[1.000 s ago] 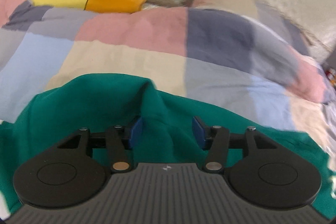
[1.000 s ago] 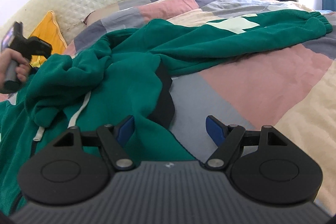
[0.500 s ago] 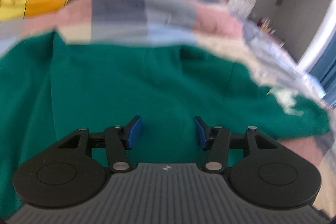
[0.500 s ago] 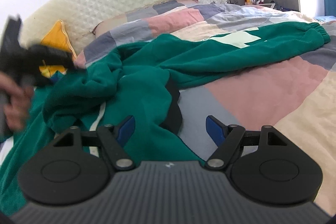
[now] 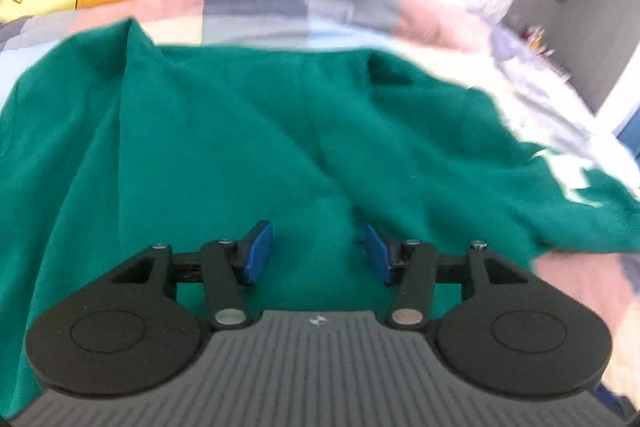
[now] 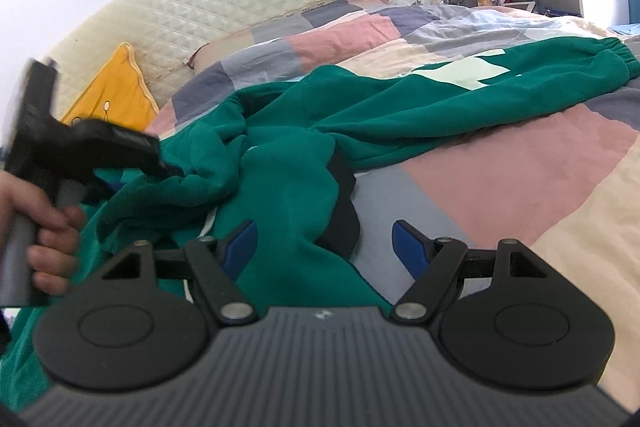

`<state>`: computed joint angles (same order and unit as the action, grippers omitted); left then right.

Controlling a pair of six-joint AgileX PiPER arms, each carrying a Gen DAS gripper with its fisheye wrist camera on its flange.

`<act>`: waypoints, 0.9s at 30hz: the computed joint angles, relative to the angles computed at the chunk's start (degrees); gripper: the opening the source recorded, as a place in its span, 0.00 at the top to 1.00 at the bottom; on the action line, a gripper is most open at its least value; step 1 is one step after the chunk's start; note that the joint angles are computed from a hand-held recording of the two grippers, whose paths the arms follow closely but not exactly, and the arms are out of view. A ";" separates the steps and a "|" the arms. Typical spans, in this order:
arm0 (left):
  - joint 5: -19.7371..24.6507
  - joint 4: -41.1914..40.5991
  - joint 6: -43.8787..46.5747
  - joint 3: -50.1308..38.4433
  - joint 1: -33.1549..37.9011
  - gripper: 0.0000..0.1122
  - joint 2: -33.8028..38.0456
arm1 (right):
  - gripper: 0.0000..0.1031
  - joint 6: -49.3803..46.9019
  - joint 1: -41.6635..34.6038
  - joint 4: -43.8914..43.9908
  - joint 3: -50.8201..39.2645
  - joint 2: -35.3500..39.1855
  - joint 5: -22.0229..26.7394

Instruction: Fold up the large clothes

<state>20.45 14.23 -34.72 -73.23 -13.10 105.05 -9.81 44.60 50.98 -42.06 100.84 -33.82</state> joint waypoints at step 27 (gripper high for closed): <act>32.12 36.65 -40.64 37.57 -42.97 0.49 -58.87 | 0.26 -27.79 26.32 25.06 8.56 -16.32 -18.72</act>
